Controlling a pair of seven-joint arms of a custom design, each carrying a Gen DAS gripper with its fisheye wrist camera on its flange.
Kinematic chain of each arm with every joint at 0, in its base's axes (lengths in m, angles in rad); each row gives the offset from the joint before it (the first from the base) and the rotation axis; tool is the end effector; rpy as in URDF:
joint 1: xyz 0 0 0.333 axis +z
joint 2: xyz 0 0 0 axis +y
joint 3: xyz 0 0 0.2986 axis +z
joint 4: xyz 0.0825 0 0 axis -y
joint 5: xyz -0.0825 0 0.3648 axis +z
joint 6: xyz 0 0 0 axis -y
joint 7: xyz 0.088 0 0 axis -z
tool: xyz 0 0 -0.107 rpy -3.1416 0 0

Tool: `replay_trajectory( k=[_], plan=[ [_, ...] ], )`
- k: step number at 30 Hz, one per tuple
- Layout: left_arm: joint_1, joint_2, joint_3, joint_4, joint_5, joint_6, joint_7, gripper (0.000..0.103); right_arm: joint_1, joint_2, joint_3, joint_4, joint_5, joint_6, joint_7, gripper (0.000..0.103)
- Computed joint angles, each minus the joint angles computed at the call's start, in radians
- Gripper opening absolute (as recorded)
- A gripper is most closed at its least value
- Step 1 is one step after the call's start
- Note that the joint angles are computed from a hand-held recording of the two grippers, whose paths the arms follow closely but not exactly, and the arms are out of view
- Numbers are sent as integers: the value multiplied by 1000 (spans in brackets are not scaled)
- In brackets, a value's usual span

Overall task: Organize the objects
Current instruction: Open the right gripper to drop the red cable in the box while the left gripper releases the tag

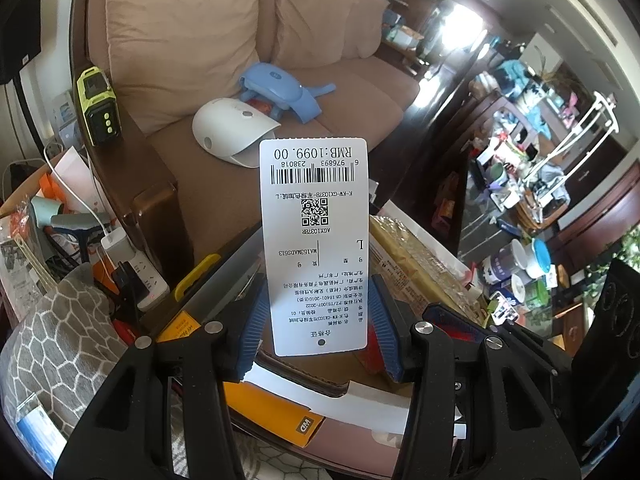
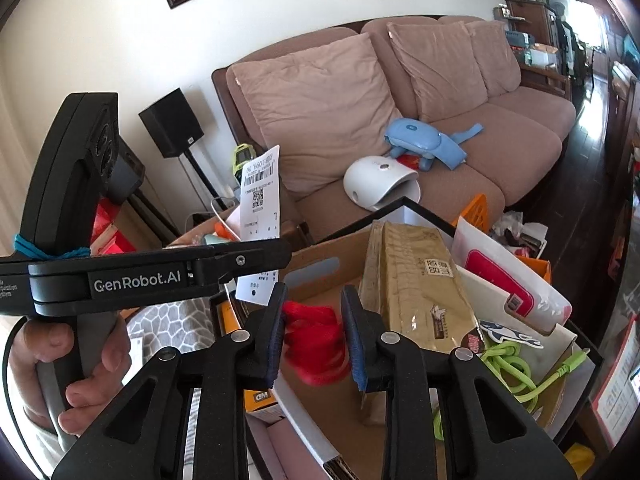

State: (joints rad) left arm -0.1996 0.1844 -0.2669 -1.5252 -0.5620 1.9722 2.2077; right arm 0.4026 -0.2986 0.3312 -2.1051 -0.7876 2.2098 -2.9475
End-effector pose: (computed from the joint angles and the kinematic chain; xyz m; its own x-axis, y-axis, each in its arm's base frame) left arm 0.5460 -0.2970 0.5773 -0.8099 -0.4775 0.3406 -0.5862 0.6409 -0.4956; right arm 0.3716 0.3255 0.5770 -0.4720 -0.8259 -0.3085 -0.4700 0.5318 -0.7045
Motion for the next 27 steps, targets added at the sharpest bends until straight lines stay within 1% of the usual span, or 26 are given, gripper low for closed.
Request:
replay_trajectory(
  k=[14,23,27],
  plan=[
    [-19,1,-4,0,66,-30,1,47,2,9,-2,7,-3,-1,5,25],
    [-23,14,-3,12,87,-38,-13,46,-6,-21,3,-22,-13,9,33,25],
    [-18,27,-3,30,81,-47,-11,50,-11,-30,11,-26,-23,7,45,25]
  ],
)
